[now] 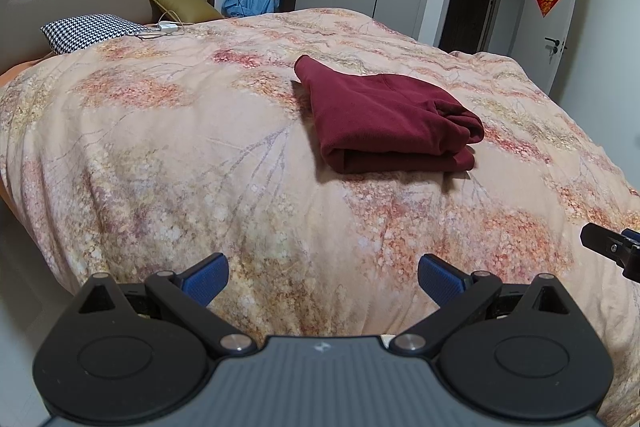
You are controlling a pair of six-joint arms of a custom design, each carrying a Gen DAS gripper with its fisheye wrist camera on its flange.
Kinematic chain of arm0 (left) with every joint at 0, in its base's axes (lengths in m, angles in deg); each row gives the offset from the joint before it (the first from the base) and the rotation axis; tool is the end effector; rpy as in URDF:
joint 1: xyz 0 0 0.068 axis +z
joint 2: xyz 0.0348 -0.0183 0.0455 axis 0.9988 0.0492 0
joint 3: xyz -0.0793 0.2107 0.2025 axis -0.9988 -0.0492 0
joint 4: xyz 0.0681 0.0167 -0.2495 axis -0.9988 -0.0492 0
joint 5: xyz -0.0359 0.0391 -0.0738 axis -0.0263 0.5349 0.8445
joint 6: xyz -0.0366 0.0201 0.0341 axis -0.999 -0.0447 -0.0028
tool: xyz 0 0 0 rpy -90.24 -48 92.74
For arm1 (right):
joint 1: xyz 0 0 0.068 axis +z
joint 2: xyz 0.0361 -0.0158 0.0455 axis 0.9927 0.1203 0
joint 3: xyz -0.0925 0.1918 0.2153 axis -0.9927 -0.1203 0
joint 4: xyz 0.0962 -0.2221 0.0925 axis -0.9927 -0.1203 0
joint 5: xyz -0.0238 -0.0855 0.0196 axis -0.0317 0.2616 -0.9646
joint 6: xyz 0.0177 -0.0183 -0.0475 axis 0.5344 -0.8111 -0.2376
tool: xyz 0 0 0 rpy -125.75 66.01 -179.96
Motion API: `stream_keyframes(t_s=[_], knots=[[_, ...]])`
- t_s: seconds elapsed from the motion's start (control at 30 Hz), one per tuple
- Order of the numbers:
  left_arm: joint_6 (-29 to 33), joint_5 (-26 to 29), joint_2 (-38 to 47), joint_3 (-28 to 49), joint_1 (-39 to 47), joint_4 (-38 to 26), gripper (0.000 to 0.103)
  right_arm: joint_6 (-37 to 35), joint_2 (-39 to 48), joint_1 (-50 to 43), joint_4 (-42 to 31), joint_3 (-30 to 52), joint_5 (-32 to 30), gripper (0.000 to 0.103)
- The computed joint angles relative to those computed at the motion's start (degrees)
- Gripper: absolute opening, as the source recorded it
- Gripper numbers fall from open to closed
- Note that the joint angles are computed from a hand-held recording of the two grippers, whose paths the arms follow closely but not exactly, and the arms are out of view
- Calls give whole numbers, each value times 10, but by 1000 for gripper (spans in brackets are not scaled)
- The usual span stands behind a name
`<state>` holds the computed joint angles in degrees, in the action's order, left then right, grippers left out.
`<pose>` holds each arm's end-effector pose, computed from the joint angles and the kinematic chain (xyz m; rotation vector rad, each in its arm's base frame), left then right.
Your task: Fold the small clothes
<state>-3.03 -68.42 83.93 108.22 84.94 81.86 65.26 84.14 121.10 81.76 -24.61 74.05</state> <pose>0.3686 -0.0274 0.0442 0.3642 2.2347 -0.3848 0.2518 0.1631 0.0209 0.4087 1.9960 -0.1562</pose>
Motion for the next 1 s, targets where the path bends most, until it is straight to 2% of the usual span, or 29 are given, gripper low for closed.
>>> stream_keyframes(t_s=[0.43,0.67,1.0], knots=[[-8,15,-10,6,5,-24,103,6,-2,2,-2,-3,2,102],[-1,-22,-19,-5,-8,-13,103,12,-3,4,-5,-4,4,102],[5,-33,-22,-9,-10,-10,103,19,-4,8,-6,-7,8,102]])
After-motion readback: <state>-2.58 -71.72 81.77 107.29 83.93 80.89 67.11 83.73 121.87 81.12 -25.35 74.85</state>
